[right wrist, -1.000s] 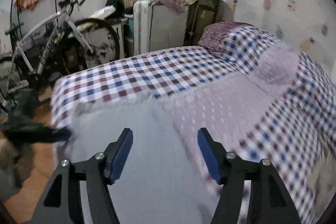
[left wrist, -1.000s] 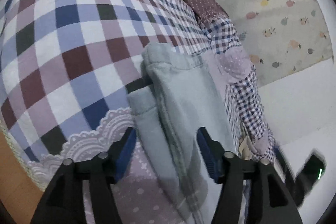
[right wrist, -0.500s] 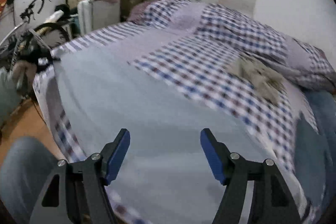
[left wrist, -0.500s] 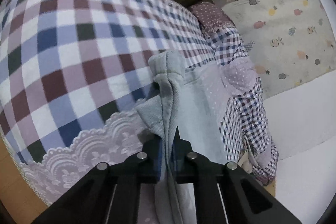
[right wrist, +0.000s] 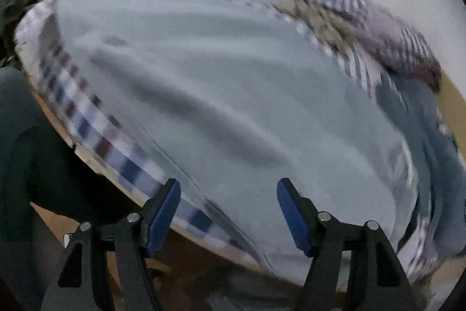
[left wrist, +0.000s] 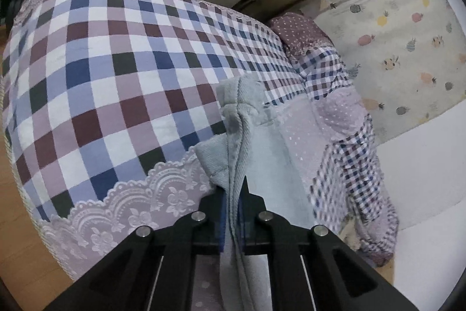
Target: Fold clothes
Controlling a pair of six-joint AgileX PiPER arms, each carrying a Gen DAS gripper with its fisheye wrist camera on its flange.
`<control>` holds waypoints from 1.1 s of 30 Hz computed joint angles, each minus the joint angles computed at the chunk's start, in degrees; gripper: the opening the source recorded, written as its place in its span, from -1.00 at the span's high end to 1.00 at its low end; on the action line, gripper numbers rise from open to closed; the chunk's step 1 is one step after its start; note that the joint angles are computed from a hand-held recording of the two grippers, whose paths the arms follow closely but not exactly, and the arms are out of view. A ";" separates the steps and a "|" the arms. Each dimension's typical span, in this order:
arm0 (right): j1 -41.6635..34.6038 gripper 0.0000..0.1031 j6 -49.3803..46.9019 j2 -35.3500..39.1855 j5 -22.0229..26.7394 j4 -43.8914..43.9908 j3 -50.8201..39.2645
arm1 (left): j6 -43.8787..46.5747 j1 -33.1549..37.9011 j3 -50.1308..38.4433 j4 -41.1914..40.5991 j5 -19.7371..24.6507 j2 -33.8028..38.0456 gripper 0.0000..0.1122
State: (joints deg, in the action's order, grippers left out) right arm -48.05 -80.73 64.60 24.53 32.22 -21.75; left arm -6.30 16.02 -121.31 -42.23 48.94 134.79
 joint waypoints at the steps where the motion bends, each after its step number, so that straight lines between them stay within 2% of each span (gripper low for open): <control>1: -1.43 -0.37 1.81 2.04 -1.15 -2.39 -0.14 | -0.58 -0.24 0.00 1.21 -0.18 0.09 0.91; 3: -5.16 -0.35 2.72 5.40 -2.38 -5.08 -0.52 | -2.07 -0.51 -0.24 2.92 0.21 0.67 0.91; 7: -16.10 -0.37 -7.97 5.22 7.81 3.00 -3.74 | -0.06 -1.55 3.18 3.11 -3.06 -1.86 0.91; 10: -22.02 -0.37 -12.39 4.61 15.45 6.86 -5.98 | 0.29 -3.23 3.85 5.34 -4.23 -4.54 0.91; 15: -27.51 -0.38 -16.35 3.90 26.89 11.77 -7.77 | 3.57 -7.28 1.86 8.49 -3.56 -9.03 0.92; 18: -28.48 -0.38 -15.61 4.43 31.55 12.52 -8.58 | 5.01 -11.20 1.01 10.28 -2.78 -12.39 0.92; 20: -25.92 -0.38 -13.49 5.15 31.94 13.54 -9.00 | 6.76 -15.61 2.79 10.75 -3.59 -16.04 0.92; 23: -21.34 -0.38 -12.18 9.31 30.02 16.52 -11.09 | 8.13 -23.52 6.77 13.97 -5.35 -20.89 0.92; 29: -21.83 -0.38 -12.72 13.61 35.21 20.91 -14.04 | 13.04 -44.03 16.76 21.58 -11.59 -26.49 0.92; 33: -23.44 -0.38 -10.76 17.17 39.98 23.03 -17.44 | 17.11 -54.15 21.69 22.68 -13.92 -24.32 0.92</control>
State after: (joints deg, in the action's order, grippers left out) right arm -71.49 -91.49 81.77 64.51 55.25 -39.19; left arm 10.80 -38.13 -99.62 -19.55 35.02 110.46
